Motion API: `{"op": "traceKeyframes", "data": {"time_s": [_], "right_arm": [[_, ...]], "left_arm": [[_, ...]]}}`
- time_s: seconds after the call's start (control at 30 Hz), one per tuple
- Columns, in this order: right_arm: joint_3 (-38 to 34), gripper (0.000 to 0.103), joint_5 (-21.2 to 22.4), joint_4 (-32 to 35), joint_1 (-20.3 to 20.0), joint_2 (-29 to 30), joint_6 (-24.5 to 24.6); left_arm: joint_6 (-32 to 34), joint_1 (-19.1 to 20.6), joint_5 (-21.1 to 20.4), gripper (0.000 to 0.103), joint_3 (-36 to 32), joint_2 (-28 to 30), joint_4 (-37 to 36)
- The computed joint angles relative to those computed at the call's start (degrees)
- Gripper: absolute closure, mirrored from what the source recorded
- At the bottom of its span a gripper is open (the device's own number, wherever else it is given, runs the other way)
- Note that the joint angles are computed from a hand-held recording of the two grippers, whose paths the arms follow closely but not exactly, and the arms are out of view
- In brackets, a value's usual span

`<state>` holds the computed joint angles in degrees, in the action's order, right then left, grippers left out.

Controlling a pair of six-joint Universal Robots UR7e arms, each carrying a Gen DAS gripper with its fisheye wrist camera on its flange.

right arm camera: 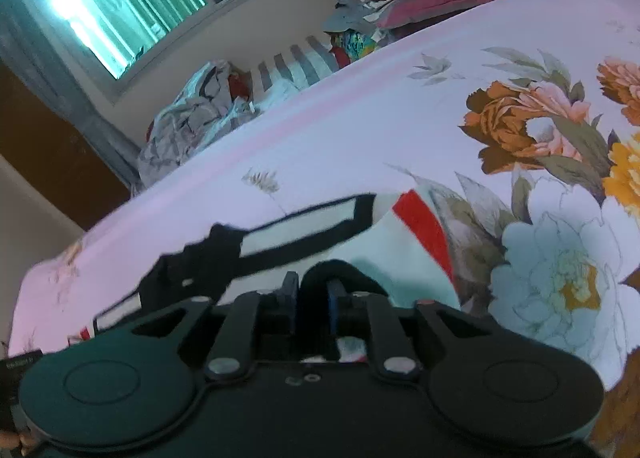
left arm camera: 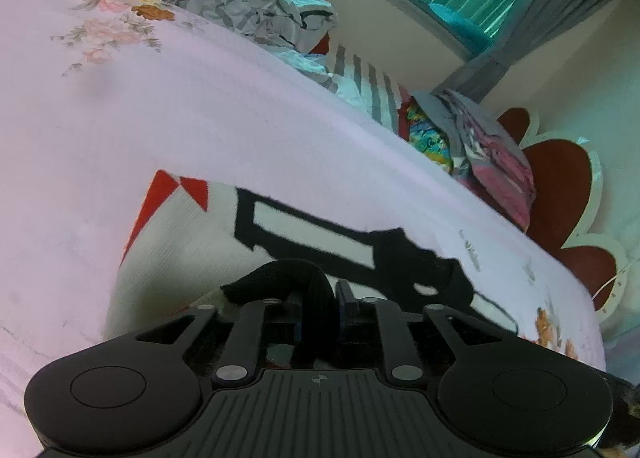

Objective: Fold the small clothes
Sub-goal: 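Grasp the folded collar edge with both tools and lift it, then lay the collar edge over the folded hem with both tools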

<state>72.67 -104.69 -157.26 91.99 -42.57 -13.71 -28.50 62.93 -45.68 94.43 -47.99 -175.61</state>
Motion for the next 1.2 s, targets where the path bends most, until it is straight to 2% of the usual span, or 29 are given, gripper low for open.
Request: {"op": "traceKeyframes", "data": {"time_s": [0.03,0.07,0.1,0.17,0.23,0.3,0.37,0.53,0.57,0.63,0.7,0.73,0.77,0.83,0.93,1.2], "right_arm": [[-0.41,0.077,-0.44,-0.70,0.06,0.30,-0.23],[-0.88,0.074,-0.73,-1.06,0.06,0.56,-0.46],[-1.48,0.074,-0.78,-0.62,0.00,0.75,-0.39],[-2.10,0.072,-1.13,-0.79,0.11,0.94,-1.83],[-2.45,0.068,-1.03,-1.67,0.16,1.08,-4.06],[-2.51,0.056,-0.40,-1.66,0.12,1.02,-6.41],[-2.82,0.049,-0.32,-0.46,0.07,1.26,-8.72],[-3.70,0.049,-1.53,1.36,0.20,2.70,-12.64],[-4.14,0.049,-1.92,1.89,0.23,3.15,-13.58],[-4.67,0.055,-2.61,2.65,0.30,3.75,-15.25],[-4.92,0.075,-4.12,2.11,0.60,4.40,-17.84],[-4.91,0.082,-4.93,1.64,0.77,4.64,-19.26],[-5.15,0.086,-5.12,1.99,0.85,4.78,-20.03],[-4.79,0.097,-4.43,1.98,0.90,4.41,-20.96],[-3.28,0.098,-3.02,-1.44,1.08,3.89,-23.25],[-3.40,0.098,0.19,-10.06,1.48,4.70,-24.94]], "left_arm": [[0.07,0.00,-0.30,0.072,0.00,-0.05,-0.67],[0.37,-0.10,-0.27,0.061,0.09,-0.06,-1.75],[1.45,-0.54,1.15,0.044,0.30,0.16,-3.82],[5.96,-1.63,5.13,0.029,0.44,1.02,-9.11],[9.95,-2.01,6.54,0.028,0.15,1.25,-10.42],[11.42,-1.88,6.53,0.028,-0.14,1.01,-7.71],[12.37,-1.57,6.10,0.028,-0.61,1.00,-3.68],[14.44,-0.96,7.13,0.029,-3.31,3.19,3.44],[14.51,-1.10,7.83,0.030,-3.27,3.43,3.67],[16.21,-1.31,9.06,0.047,-3.56,4.10,3.76],[17.35,-1.80,10.68,0.067,-3.13,4.30,3.69],[17.67,-1.96,11.29,0.074,-2.96,4.31,3.56],[17.92,-1.95,11.31,0.094,-2.85,4.08,3.63],[17.84,-1.83,11.03,0.098,-2.40,3.67,3.15],[20.54,-2.18,11.45,0.098,-1.79,3.81,-0.35],[24.70,-1.88,14.18,0.098,-3.92,5.58,-8.24]]}}
